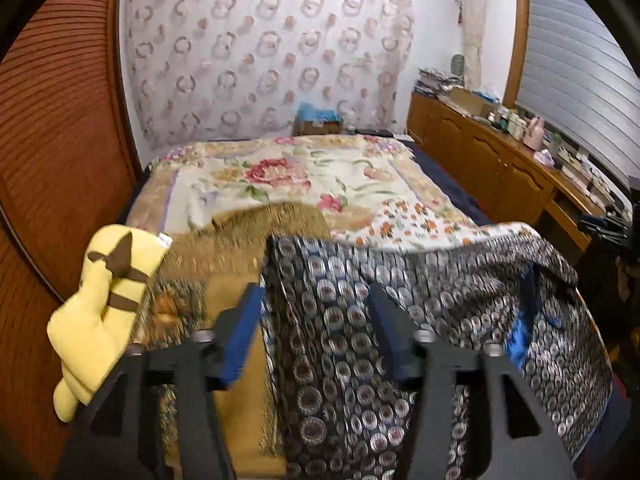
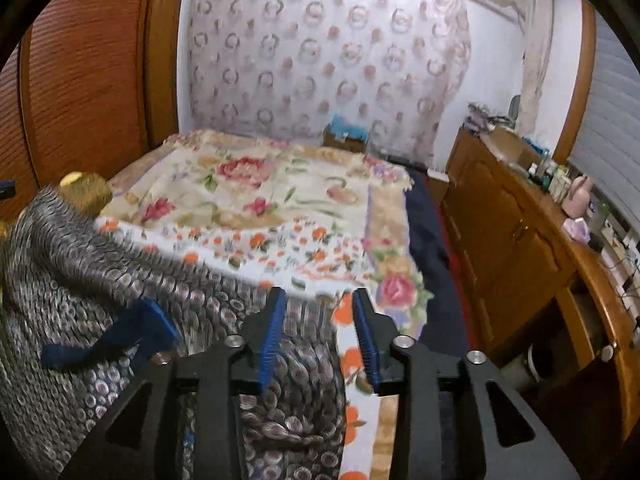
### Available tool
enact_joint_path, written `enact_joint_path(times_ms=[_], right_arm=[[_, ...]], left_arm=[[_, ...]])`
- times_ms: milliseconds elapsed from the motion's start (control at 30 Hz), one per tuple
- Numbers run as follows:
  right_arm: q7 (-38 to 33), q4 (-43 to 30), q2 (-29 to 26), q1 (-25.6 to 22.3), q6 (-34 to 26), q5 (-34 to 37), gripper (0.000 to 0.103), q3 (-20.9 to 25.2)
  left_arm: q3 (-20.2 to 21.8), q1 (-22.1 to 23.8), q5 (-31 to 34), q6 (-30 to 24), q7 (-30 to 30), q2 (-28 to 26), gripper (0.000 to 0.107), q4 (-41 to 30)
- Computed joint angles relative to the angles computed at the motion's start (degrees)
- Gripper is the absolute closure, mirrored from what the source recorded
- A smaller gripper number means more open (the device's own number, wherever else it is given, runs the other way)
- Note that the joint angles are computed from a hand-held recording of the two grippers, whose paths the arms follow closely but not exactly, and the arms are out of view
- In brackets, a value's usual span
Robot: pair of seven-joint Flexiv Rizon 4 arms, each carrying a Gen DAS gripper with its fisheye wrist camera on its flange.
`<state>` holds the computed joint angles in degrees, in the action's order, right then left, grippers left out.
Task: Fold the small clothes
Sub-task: 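Smooth the folded garment and grasp its edge with the right gripper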
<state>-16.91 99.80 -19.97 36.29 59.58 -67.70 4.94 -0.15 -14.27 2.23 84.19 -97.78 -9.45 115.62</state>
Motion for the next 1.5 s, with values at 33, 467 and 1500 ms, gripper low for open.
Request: enact_joint_path(times_ms=[33,467,1500], right_arm=[[0.3,0.5,0.0,-0.1,0.5,0.0,0.063,0.2],[-1.2,7.1,3.7,-4.6,9.0,2.3,0.058,1.1],[15.2,19.2,13.2,-11.8,11.2,-17.0,0.100,4.0]], left_arm=[[0.0,-0.4,0.3,0.3,-0.4,0.4,0.034,0.5],[0.4,-3.9,2.4,6.8,-4.9,3.2,0.028,9.9],[6.3,-4.1,26.3,1.8,-27.2,1.2,0.104,3.6]])
